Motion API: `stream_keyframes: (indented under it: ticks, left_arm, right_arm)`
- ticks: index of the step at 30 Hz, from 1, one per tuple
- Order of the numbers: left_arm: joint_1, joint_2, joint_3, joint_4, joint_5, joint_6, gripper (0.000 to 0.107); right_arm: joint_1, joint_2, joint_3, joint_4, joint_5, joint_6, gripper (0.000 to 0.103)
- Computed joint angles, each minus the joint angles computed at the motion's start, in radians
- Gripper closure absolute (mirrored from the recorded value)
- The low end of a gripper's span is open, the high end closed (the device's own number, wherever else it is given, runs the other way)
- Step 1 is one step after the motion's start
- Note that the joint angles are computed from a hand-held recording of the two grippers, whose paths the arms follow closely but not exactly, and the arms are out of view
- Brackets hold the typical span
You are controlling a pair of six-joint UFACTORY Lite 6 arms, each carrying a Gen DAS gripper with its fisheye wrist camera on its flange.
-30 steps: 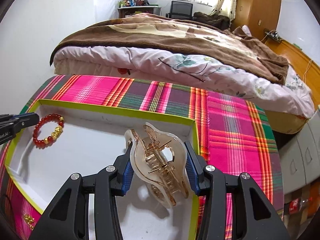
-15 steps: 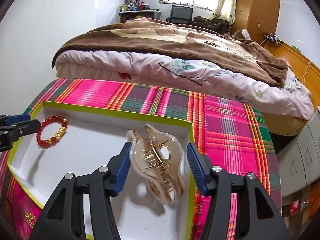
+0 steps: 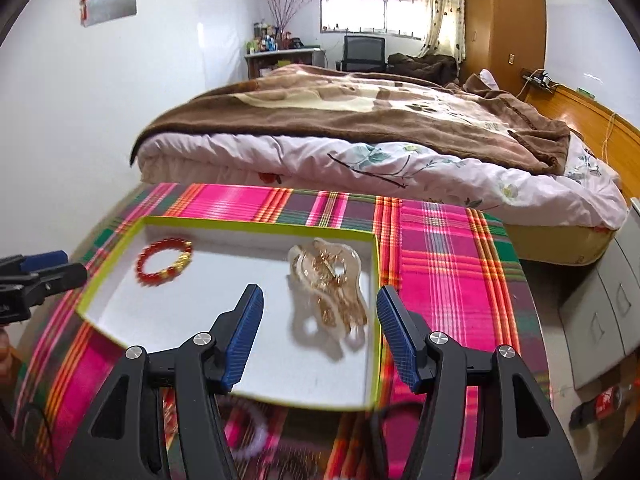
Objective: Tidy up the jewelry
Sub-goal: 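Grasp the black hair tie with teal bead using the left gripper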
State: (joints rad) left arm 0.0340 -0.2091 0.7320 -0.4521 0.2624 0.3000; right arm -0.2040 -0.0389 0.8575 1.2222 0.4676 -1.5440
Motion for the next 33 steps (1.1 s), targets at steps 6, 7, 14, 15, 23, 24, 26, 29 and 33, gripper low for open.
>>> stream_keyframes:
  ticks: [6,7,14,15,23,24,26,29,33]
  left_arm:
    - [-0.015,-0.262,-0.173,0.085,0.055,-0.086,0.031]
    - [-0.021,-0.310,-0.203,0.099,0.066,-0.101,0.031]
    - [-0.074,-0.575,-0.386,0.094,0.162,-0.131,0.031]
    - [-0.086,-0.606,-0.413,0.092,0.172,-0.143,0.031]
    - [-0.342,-0.681,-0.542,0.260,0.137,-0.434,0.031]
    - [-0.389,-0.670,-0.546,0.336,0.122,-0.532,0.031]
    - [-0.444,-0.651,-0.548,0.420,0.107,-0.645,0.031]
    - [-0.510,-0.622,-0.550,0.511,0.084,-0.773,0.031]
    - [-0.583,-0.546,-0.545,0.675,0.058,-0.984,0.042]
  right_arm:
    - [-0.164,-0.169,-0.136,-0.008,0.164,-0.063,0.043]
    - [-0.193,-0.188,-0.153,-0.009,0.191,-0.074,0.043]
    - [-0.402,-0.295,-0.263,-0.058,0.373,-0.142,0.043]
    - [-0.420,-0.305,-0.275,-0.066,0.384,-0.149,0.043]
    - [-0.584,-0.368,-0.378,-0.116,0.485,-0.257,0.043]
    - [-0.599,-0.371,-0.387,-0.117,0.485,-0.274,0.043]
    - [-0.634,-0.360,-0.394,-0.118,0.490,-0.306,0.043]
    - [-0.644,-0.324,-0.390,-0.126,0.454,-0.325,0.043]
    - [-0.676,-0.290,-0.393,-0.123,0.438,-0.370,0.043]
